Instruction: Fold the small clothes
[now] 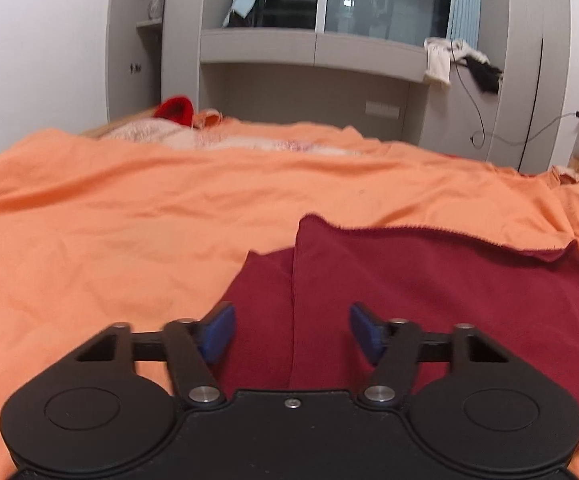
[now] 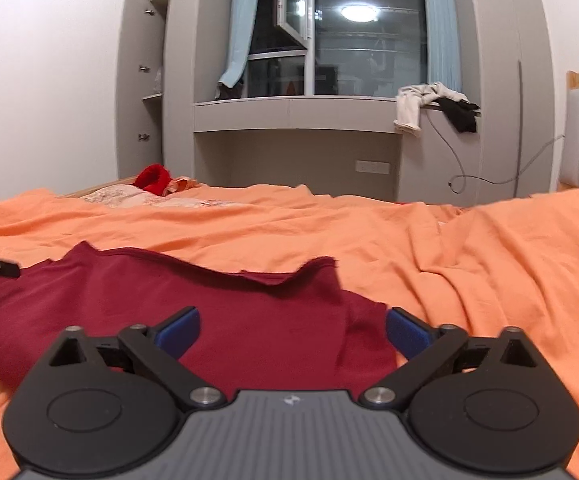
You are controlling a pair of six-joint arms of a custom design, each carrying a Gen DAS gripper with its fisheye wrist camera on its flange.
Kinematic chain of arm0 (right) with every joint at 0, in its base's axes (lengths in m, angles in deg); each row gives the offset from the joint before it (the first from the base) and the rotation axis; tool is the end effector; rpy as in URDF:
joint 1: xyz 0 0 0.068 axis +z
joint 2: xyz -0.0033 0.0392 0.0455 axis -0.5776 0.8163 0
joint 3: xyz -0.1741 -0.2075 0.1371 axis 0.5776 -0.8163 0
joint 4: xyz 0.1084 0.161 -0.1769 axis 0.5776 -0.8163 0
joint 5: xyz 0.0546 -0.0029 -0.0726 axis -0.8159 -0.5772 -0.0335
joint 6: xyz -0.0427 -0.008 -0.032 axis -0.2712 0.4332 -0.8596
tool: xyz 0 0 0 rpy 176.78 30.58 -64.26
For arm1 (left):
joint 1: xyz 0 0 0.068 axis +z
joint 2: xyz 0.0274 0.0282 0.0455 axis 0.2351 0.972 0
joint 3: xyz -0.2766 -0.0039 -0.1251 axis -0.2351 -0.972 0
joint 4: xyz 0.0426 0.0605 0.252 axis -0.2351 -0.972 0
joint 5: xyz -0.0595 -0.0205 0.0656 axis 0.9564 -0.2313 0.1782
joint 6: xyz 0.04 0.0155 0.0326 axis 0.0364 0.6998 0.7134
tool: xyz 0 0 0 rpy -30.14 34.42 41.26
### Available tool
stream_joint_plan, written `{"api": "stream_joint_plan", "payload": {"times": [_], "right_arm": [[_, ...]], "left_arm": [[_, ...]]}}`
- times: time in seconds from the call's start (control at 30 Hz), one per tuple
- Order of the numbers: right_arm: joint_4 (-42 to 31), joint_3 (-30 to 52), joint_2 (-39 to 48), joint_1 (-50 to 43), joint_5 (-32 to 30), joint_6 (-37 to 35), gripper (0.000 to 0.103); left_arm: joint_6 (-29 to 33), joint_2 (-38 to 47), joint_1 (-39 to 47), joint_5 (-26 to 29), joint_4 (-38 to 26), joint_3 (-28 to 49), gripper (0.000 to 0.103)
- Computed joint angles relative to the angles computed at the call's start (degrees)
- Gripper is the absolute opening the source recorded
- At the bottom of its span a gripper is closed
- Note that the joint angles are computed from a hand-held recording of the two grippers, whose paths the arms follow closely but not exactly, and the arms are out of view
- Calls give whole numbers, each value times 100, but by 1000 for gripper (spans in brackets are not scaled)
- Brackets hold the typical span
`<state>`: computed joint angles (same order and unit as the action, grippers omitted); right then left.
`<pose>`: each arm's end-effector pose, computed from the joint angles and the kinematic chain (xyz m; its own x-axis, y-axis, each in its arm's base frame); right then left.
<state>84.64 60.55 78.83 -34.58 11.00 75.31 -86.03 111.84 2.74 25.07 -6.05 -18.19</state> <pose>0.3203 0.0159 0.1323 -0.3373 -0.0944 -0.9367 -0.3584 0.9329 0.0350 0.2637 -0.0392 0.1628 -0.5259 -0.1901 -0.8290 -0.2433 0.9676 -0.0675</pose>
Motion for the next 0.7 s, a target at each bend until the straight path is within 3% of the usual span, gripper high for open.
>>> {"api": "stream_joint_plan", "payload": {"times": [0.13, 0.37, 0.43, 0.47, 0.57, 0.7], "right_arm": [[-454, 272, 136, -102, -36, 255, 92], [-103, 56, 151, -5, 172, 188, 99], [-103, 40, 131, 31, 191, 107, 99], [-93, 25, 114, 40, 194, 92, 99], [-35, -25, 60, 61, 227, 108, 102], [96, -112, 23, 97, 324, 88, 103]], "left_arm": [[71, 9, 26, 208, 32, -22, 44], [76, 372, 96, 494, -211, 278, 43], [29, 424, 163, 570, -264, 322, 25], [-31, 416, 180, 593, -310, 338, 6], [-300, 361, 153, 543, -170, 277, 5], [-495, 238, -84, 16, 232, 103, 4]]}}
